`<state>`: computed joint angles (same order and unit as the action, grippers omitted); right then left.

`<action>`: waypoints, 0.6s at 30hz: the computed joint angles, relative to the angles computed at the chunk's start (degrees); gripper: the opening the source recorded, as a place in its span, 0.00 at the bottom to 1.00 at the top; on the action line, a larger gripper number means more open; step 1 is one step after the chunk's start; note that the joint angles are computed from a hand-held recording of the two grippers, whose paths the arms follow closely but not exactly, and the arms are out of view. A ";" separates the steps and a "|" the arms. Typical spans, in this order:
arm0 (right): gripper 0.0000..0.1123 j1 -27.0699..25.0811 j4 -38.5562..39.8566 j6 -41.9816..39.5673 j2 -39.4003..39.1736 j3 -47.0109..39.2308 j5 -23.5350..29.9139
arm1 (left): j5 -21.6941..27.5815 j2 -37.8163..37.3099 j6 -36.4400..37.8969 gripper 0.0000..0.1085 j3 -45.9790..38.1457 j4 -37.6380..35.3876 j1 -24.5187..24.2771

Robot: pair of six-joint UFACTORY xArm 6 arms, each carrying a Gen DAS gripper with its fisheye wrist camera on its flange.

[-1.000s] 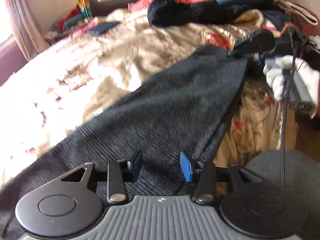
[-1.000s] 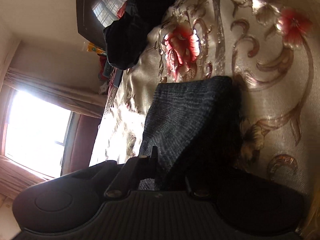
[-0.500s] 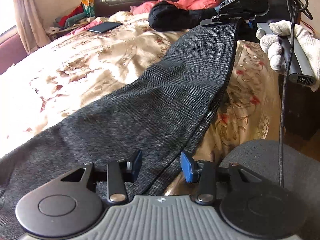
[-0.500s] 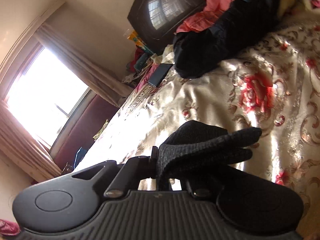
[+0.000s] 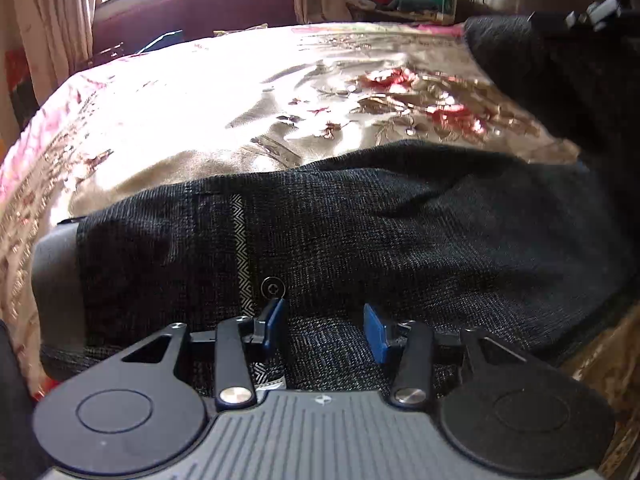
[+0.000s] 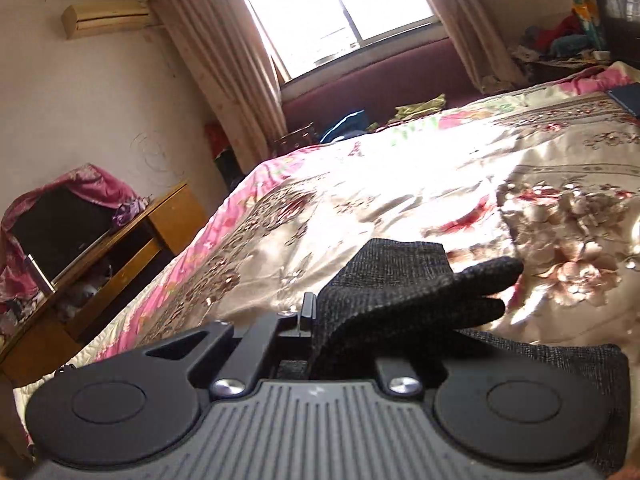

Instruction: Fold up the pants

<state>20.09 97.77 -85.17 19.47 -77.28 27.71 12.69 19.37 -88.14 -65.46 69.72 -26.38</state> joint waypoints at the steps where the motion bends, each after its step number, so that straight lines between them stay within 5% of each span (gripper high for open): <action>1: 0.04 1.65 -1.58 0.95 1.36 -1.20 0.08 | -0.88 -1.24 -4.04 0.52 1.30 2.49 0.46; 4: 0.04 7.08 -5.49 1.24 5.01 -4.24 -2.44 | 2.04 -4.47 -12.35 0.54 3.73 11.86 -0.69; 7: 0.04 10.92 -9.05 2.54 6.41 -5.08 -4.00 | 8.87 -7.70 -12.60 0.55 7.35 11.89 -2.19; 15: 0.04 17.31 -6.20 -4.67 9.66 -10.38 -9.92 | 6.36 -12.86 -30.06 0.55 14.93 23.74 0.39; 18: 0.05 21.46 -9.75 -13.07 12.24 -12.72 -16.95 | 4.80 -12.62 -34.56 0.56 15.11 27.52 1.23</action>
<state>41.55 88.02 -98.24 31.71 -90.01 10.76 17.49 6.75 -122.70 -50.35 97.23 -25.15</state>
